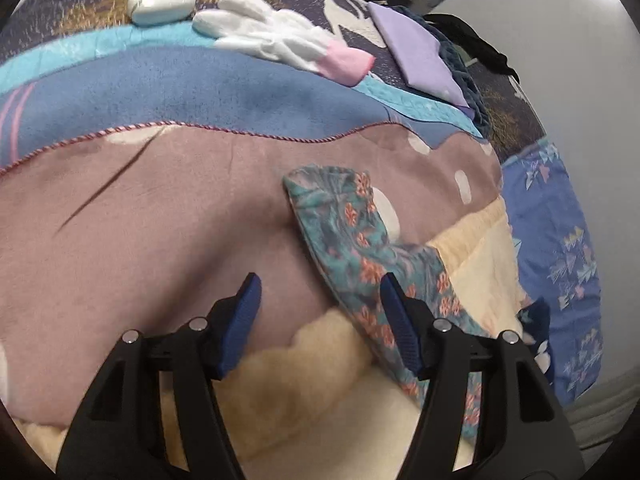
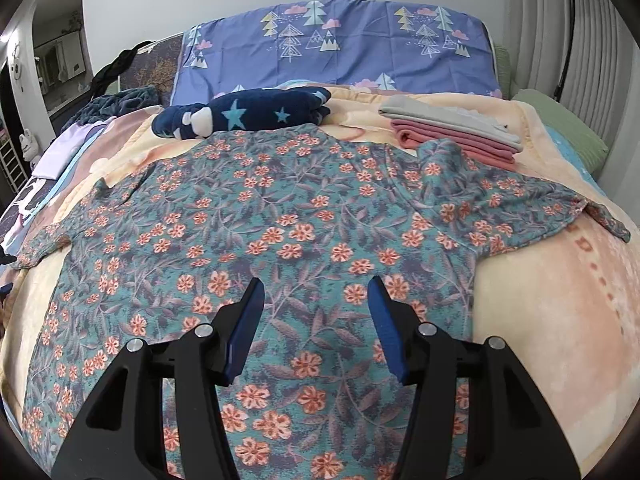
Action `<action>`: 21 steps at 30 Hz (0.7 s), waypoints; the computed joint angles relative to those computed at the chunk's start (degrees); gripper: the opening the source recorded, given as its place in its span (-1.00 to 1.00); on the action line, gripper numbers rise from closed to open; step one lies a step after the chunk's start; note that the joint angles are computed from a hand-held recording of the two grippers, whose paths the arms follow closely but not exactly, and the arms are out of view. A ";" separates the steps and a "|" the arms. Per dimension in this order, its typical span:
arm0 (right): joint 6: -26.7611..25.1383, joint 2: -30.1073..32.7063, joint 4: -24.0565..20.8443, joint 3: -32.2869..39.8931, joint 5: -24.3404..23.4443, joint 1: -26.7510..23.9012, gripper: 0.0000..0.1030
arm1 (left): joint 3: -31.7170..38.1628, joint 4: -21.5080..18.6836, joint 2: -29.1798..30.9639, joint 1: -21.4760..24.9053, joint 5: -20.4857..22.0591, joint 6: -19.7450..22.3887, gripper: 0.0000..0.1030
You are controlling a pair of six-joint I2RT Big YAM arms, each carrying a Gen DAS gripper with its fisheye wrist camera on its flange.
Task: Fold small clothes
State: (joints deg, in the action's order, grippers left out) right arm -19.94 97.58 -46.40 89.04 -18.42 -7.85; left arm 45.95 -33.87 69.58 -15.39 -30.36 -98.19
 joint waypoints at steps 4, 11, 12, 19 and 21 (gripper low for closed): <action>0.56 0.51 0.19 0.56 1.43 -0.14 0.07 | -0.78 7.35 1.16 3.31 1.52 2.55 -0.78; 0.81 1.49 1.03 1.19 2.46 -0.53 0.07 | 17.13 5.15 8.66 -4.57 -6.18 20.71 -0.90; 1.34 1.89 0.75 1.65 2.58 -0.58 0.07 | 21.62 5.64 11.10 -6.49 -7.01 25.82 -0.90; 2.56 2.74 0.92 2.81 1.74 -2.09 0.07 | 55.49 7.04 34.60 -17.81 -2.70 55.74 -0.88; 2.88 3.46 0.13 3.72 1.95 -2.82 0.07 | 66.59 2.27 43.34 -19.98 -0.46 60.55 -0.87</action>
